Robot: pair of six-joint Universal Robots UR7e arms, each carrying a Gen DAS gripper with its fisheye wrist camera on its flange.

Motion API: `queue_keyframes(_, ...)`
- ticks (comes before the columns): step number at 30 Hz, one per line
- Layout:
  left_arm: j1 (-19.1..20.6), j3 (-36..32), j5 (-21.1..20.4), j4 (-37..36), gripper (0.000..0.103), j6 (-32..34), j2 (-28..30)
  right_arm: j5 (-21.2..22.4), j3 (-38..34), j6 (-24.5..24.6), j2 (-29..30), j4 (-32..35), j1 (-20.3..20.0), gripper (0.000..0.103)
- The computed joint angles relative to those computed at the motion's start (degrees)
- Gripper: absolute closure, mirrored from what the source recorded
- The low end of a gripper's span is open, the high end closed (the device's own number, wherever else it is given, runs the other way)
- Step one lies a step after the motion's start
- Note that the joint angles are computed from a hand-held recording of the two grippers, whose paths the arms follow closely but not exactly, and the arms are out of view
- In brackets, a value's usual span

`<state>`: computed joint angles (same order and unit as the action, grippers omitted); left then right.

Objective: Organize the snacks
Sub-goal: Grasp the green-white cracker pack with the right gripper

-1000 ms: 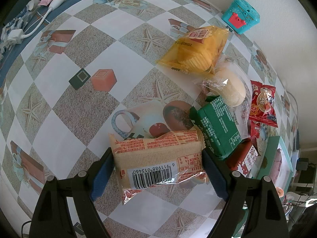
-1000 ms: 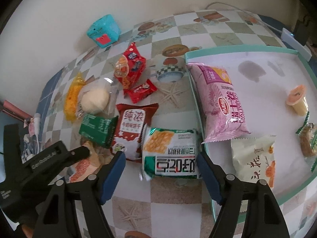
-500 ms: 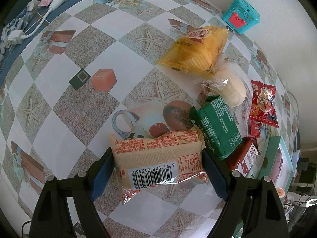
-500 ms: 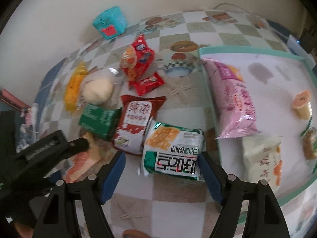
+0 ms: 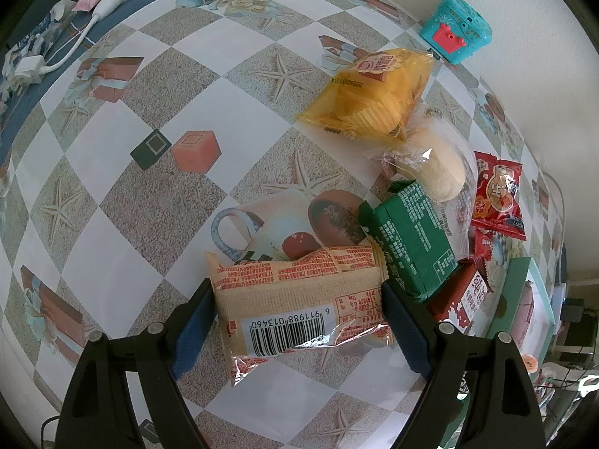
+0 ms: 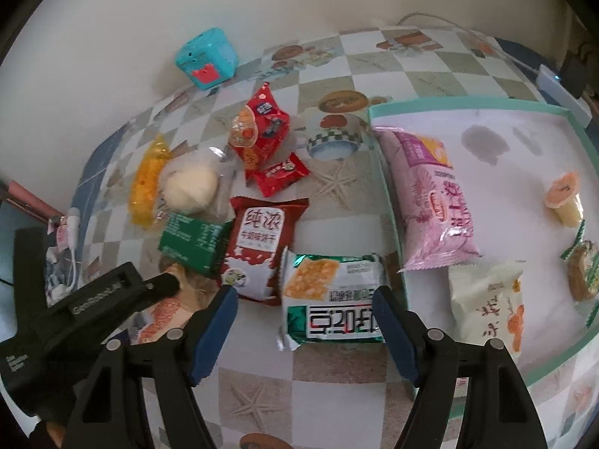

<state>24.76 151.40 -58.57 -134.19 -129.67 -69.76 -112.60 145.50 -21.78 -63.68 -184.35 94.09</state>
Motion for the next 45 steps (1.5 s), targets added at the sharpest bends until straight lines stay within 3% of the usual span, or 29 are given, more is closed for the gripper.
queue_keyframes(4,0.09,0.02,0.00,0.03,0.016,0.11,-0.01,-2.59,-0.07,-1.63,2.01,-4.33,0.31,0.026)
queue_keyframes(9,0.12,0.07,0.03,-0.08,0.016,0.04,0.02,-3.48,-0.46,-2.32,3.66,-4.95,0.05,0.026)
queue_keyframes(16,0.17,0.18,0.12,-0.40,0.016,0.08,0.13,1.58,-0.23,-0.51,0.49,2.47,-1.06,0.025)
queue_keyframes(20,0.16,0.21,0.11,-0.35,0.016,0.01,0.06,-1.14,-0.12,-0.37,1.78,-1.70,-0.50,0.025)
queue_keyframes(27,0.19,0.20,0.15,-0.38,0.016,0.02,0.09,-1.13,-0.62,0.58,3.40,-2.51,-0.35,0.025)
queue_keyframes(34,0.27,0.08,0.13,-0.10,0.016,-0.03,0.16,-3.79,-0.91,1.45,6.37,-5.16,0.14,0.025)
queue_keyframes(38,0.17,0.17,0.19,-0.24,0.016,-0.20,0.27,-3.72,-1.07,2.61,6.13,-4.36,-0.03,0.033)
queue_keyframes(45,-0.79,0.54,0.66,0.45,0.025,-0.80,-0.53,-3.27,-0.89,2.94,5.30,-4.22,0.05,0.043)
